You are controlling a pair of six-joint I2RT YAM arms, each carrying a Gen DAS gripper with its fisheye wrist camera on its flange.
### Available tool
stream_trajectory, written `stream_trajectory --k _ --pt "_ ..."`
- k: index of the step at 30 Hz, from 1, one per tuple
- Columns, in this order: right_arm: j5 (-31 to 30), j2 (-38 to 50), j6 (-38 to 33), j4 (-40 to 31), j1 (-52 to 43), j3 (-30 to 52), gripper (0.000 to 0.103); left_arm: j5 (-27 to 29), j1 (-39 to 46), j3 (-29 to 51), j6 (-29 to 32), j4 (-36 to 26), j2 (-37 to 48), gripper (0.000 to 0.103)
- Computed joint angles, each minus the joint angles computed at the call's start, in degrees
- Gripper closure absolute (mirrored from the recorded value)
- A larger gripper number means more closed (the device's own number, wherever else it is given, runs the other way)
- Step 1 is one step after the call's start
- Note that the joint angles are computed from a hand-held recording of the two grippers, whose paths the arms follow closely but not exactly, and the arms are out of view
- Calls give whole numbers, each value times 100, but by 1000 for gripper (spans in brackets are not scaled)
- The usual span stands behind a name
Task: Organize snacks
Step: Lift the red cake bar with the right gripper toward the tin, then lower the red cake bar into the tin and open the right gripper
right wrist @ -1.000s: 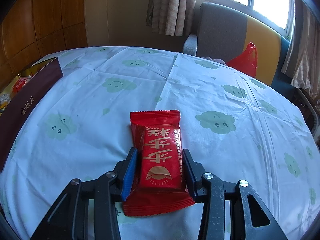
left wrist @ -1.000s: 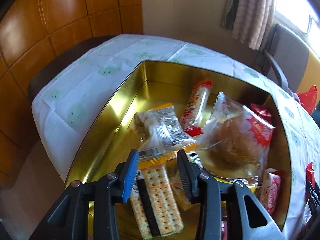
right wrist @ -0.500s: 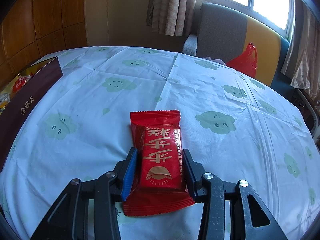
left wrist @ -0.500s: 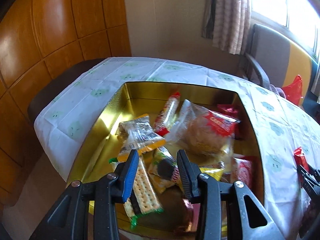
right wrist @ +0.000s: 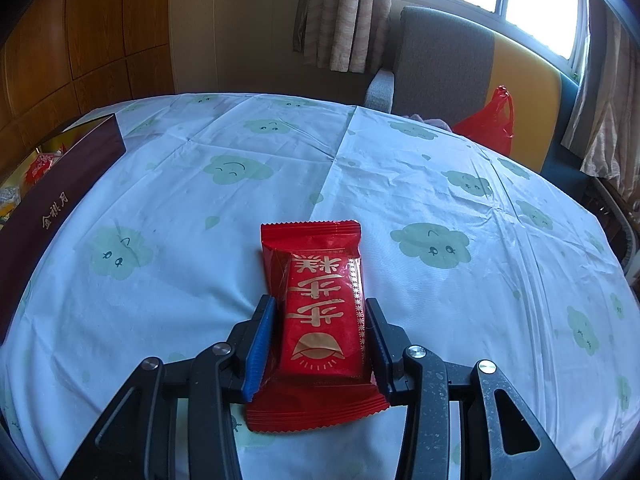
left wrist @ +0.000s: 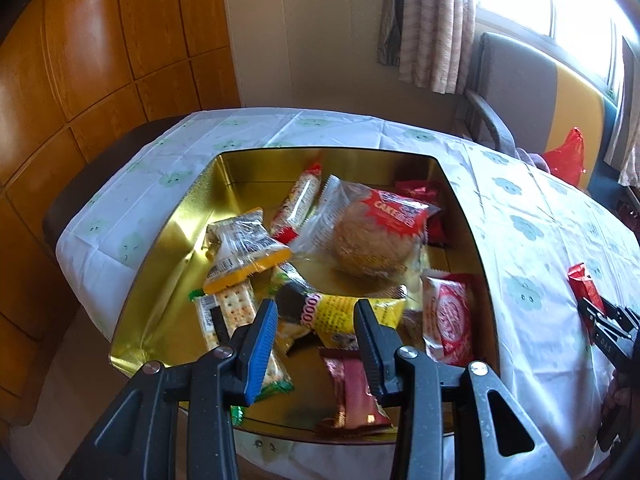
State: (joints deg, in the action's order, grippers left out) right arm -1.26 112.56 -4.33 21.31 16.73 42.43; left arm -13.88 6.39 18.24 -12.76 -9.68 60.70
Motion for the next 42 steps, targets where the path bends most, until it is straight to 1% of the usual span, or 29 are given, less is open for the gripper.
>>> stream_trajectory --k 11,15,17,22,27,31,38,42 --pt "19 -7 15 -37 14 5 62 50 -120 -138 0 -56 -201 63" --pt "49 -35 64 -160 43 45 63 135 22 -167 71 -46 -247 63" --pt "18 -81 154 -350 37 107 64 170 99 -194 121 -34 -291 63" --pt "-372 -251 477 -823 10 191 64 313 426 -261 256 12 -332 63" --pt "-734 -437 773 -1065 146 162 64 500 815 -298 392 23 -387 63" --pt "-1123 -804 999 -1193 282 100 64 613 1179 -305 532 28 -443 63" --pt "-1546 -1324 1040 -1585 1004 342 64 779 1753 -356 789 -61 -678 63" --pt "-1700 -1430 956 -1876 1643 792 64 918 2021 -363 872 -44 -707 63"
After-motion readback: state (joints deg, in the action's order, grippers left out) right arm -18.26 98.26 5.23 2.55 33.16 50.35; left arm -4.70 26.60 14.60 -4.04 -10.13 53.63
